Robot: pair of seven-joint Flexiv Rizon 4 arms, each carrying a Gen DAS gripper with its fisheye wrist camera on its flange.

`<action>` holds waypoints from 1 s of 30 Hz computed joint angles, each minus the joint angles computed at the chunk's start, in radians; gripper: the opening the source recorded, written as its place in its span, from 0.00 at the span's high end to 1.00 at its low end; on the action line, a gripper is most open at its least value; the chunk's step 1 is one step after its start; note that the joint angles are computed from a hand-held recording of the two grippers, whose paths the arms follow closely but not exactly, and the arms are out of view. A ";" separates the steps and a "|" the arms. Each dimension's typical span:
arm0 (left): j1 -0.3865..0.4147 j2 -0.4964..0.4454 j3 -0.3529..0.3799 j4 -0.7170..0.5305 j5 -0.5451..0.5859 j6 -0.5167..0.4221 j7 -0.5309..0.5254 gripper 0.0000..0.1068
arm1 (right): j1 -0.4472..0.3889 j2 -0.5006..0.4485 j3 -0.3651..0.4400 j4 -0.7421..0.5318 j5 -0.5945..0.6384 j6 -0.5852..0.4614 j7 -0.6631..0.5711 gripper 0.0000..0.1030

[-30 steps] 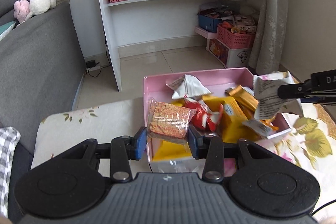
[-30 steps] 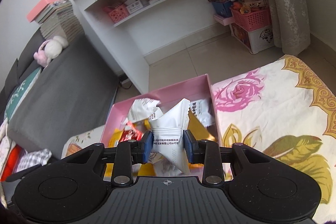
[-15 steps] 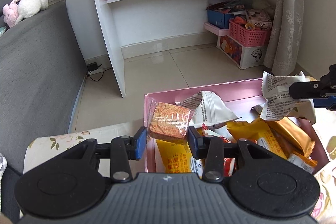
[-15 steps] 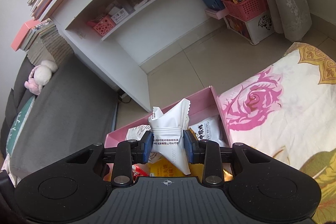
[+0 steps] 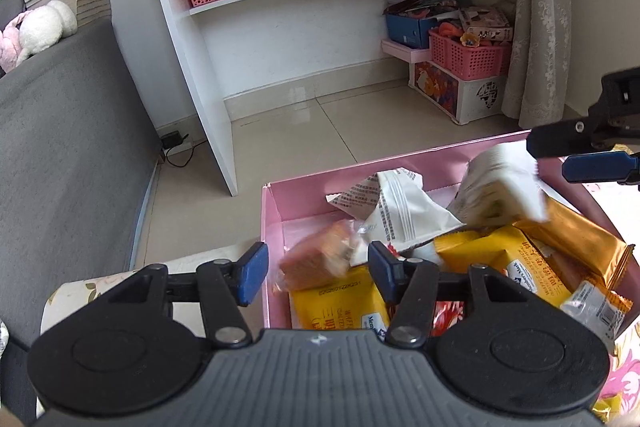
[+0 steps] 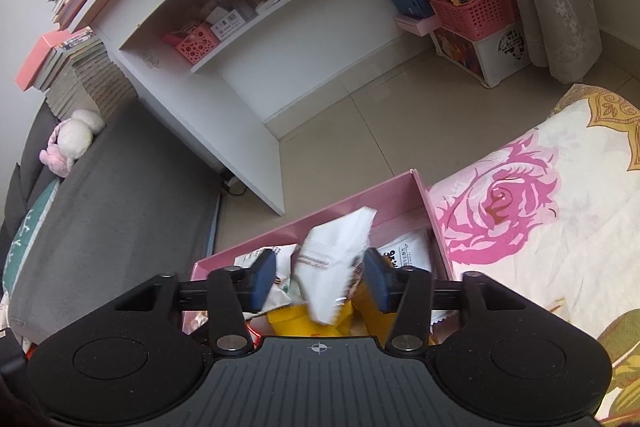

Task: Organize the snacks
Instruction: 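Carry the wafer cake and white candy into the pink box and open both tools, then move both tools back over the bread roll and yellow packet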

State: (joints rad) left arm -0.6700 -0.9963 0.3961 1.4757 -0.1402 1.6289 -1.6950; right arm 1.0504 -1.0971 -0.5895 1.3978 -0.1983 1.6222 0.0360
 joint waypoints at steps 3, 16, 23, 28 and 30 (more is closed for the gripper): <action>-0.004 0.004 0.005 0.003 0.001 -0.010 -0.004 0.42 | 0.007 0.009 -0.008 0.005 -0.016 -0.014 -0.017 0.45; -0.018 0.067 -0.010 0.090 0.018 0.012 -0.011 0.32 | 0.083 0.081 -0.055 0.116 -0.064 -0.029 -0.032 0.28; -0.042 0.118 -0.006 0.175 0.014 0.020 -0.005 0.29 | 0.148 0.133 -0.088 0.200 -0.075 -0.042 -0.054 0.16; -0.046 0.156 -0.017 0.236 0.006 0.032 -0.014 0.26 | 0.182 0.171 -0.092 0.244 -0.103 -0.055 -0.074 0.15; -0.050 0.171 -0.019 0.263 0.001 0.045 -0.018 0.25 | 0.195 0.183 -0.095 0.260 -0.114 -0.058 -0.078 0.14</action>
State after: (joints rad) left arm -0.7200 -0.8255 0.3770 1.7392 -0.1392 1.6740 -1.7128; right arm 1.2459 -0.9143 -0.6844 1.6575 -0.3120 1.5641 -0.0421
